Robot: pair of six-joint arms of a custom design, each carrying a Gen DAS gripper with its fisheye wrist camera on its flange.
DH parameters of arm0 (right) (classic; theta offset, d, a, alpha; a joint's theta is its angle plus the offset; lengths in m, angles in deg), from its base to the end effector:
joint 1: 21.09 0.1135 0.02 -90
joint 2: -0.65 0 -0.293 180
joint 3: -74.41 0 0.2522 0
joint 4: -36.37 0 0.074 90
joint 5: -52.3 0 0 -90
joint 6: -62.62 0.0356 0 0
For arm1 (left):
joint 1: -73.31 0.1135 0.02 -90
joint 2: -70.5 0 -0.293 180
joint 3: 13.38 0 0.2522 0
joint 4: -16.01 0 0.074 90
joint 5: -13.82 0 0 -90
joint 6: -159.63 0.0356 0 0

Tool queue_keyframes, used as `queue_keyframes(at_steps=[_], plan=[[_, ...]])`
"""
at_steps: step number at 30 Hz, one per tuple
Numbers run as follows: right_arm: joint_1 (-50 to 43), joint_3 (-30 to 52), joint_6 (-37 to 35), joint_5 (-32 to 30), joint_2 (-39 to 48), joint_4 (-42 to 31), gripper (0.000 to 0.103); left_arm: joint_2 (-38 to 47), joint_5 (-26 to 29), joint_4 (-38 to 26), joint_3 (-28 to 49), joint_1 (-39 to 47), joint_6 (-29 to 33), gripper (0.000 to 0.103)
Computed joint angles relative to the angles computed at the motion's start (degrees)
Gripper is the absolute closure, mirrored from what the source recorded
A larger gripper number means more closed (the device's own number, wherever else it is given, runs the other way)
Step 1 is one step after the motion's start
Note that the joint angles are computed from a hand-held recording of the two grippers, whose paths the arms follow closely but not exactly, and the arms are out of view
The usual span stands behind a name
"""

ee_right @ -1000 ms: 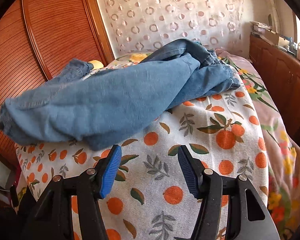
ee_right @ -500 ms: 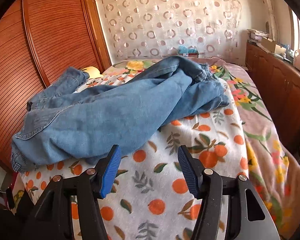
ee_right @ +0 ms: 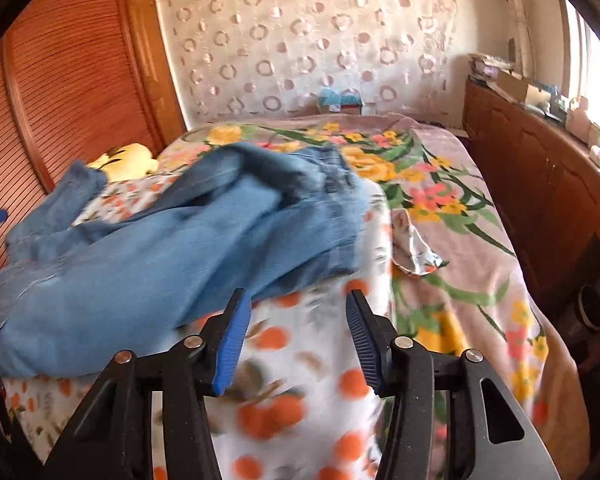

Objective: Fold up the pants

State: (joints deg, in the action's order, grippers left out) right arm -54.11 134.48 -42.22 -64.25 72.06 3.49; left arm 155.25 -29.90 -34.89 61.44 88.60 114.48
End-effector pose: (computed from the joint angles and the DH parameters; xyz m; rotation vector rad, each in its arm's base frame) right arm 0.2181 -0.1227 0.2678 0.1333 2.2424 0.0992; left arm 0.2862 0.0516 0.2757 0.8198 2.1218 -0.5414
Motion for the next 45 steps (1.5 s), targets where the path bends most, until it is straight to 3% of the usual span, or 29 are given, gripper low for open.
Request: queue_keyframes(at_steps=[7,12,14,15,18,22,26,30,36,40,45], plan=[[3.89,9.75,-1.95,3.44,12.05,-0.94,0.061,2.79,-3.38,6.08,-3.94,-2.69,-1.79,0.038],[5.32,15.83,-3.47,4.02,17.09,-6.25,0.062,5.03,-5.4,10.55,-7.87,-4.01,-1.72,0.038],[6.03,16.24,-4.36,4.7,16.94,-6.53,0.08,5.31,-5.57,11.63,-9.35,-4.18,-1.54,0.038],[6.22,15.52,-4.81,5.56,16.07,-5.71,0.083,5.28,-5.5,12.57,-10.33,-4.16,-1.48,0.038],[5.76,14.32,-6.04,6.25,12.22,-5.32,0.086,4.55,-5.94,14.22,-12.2,-4.56,-1.23,0.038],[-1.53,14.83,-4.78,-0.18,4.37,-8.26,0.088,4.61,-5.48,14.43,-12.5,-4.34,-0.94,0.038],[-12.9,15.1,-10.45,-8.63,-0.3,-17.91,0.088,5.33,-5.58,13.36,-11.75,-4.33,-0.28,0.038],[-18.58,8.82,-18.01,-8.83,-1.84,-22.28,0.087,5.57,-5.44,11.92,-11.03,-4.11,1.03,0.038],[-18.89,4.79,-12.73,-6.71,-5.4,-18.37,0.07,6.29,-5.94,11.54,-10.36,-4.22,1.43,0.038],[-16.81,3.07,-14.35,-9.6,-4.61,-17.85,0.068,6.77,-6.5,11.73,-10.16,-4.64,1.25,0.038],[-12.54,4.57,-10.99,-10.22,1.04,-14.8,0.066,6.84,-7.2,11.98,-10.35,-5.04,1.13,0.038]])
